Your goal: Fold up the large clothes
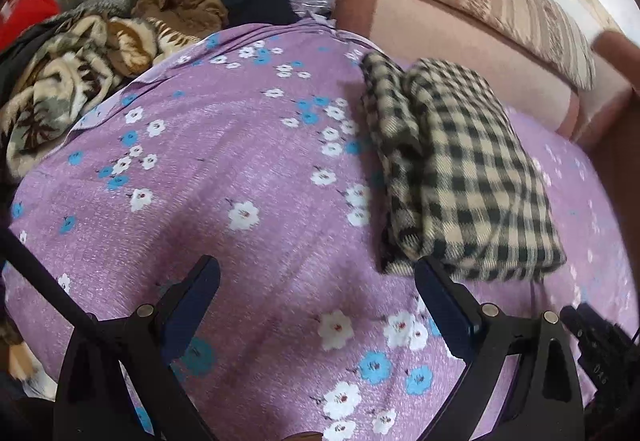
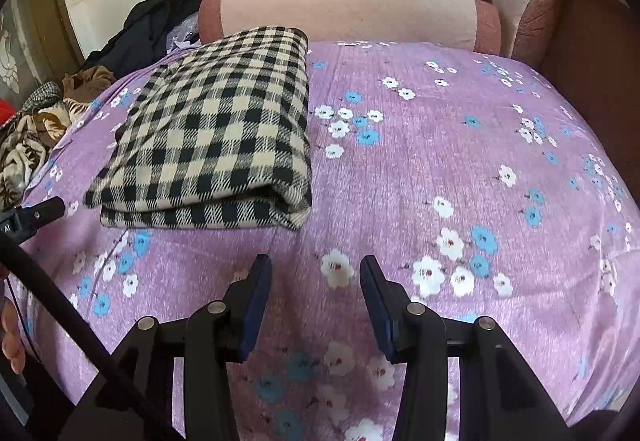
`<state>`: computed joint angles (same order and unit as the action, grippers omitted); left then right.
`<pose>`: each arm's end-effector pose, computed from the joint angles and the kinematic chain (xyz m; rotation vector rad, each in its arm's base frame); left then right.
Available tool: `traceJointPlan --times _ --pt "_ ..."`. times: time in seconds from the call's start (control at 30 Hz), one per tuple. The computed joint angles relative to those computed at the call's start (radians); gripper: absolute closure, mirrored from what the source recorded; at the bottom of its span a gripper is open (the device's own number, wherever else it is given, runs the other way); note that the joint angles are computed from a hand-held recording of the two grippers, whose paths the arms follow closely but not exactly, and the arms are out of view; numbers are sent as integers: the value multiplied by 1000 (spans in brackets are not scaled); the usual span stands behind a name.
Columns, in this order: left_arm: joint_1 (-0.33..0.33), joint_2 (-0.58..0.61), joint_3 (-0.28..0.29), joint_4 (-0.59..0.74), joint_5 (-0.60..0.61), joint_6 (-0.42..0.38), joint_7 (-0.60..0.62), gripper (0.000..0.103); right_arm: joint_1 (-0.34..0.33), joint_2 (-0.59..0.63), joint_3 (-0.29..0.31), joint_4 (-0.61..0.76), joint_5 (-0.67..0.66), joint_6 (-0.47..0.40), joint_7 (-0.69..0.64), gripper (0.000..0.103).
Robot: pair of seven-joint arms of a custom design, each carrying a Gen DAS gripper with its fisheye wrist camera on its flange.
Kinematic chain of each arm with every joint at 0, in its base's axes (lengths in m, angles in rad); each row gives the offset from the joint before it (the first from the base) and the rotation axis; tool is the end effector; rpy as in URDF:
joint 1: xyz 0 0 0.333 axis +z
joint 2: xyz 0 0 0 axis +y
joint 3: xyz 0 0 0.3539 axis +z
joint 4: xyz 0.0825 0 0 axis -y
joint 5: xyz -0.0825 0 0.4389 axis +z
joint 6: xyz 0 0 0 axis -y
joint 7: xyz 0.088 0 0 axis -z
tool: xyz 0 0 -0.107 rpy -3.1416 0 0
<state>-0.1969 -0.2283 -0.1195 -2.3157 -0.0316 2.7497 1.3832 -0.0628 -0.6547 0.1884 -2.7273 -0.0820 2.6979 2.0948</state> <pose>0.5298 -0.1756 0.5201 -1.7957 2.0048 -0.7909 0.4064 0.0559 0.4850 -1.5125 2.1333 -0.5835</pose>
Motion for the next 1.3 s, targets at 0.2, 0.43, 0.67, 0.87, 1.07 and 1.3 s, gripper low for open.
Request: traceJointPlan --times 0.2,0.43,0.67,0.87,1.07,1.3 --pt "-4 -55 -36 -58 82 24 -32 6 -17 -16 25 -16 -25 -8 40 53" --pt "-39 -128 -46 -120 118 8 -78 6 -14 -46 45 -40 -58 2 60 50" --pt "-87 -200 -31 -183 88 -46 -98 6 -9 -68 61 -51 -65 6 74 47" --pt "-93 -232 -40 -213 109 -50 -122 6 1 -72 67 -54 -66 -3 76 46" --pt "-99 -236 -34 -226 123 -32 -127 6 -11 -85 104 -52 -102 -16 103 44" --pt "-119 -227 -13 -230 99 -29 -96 6 -12 -78 124 -46 -149 -34 130 44"
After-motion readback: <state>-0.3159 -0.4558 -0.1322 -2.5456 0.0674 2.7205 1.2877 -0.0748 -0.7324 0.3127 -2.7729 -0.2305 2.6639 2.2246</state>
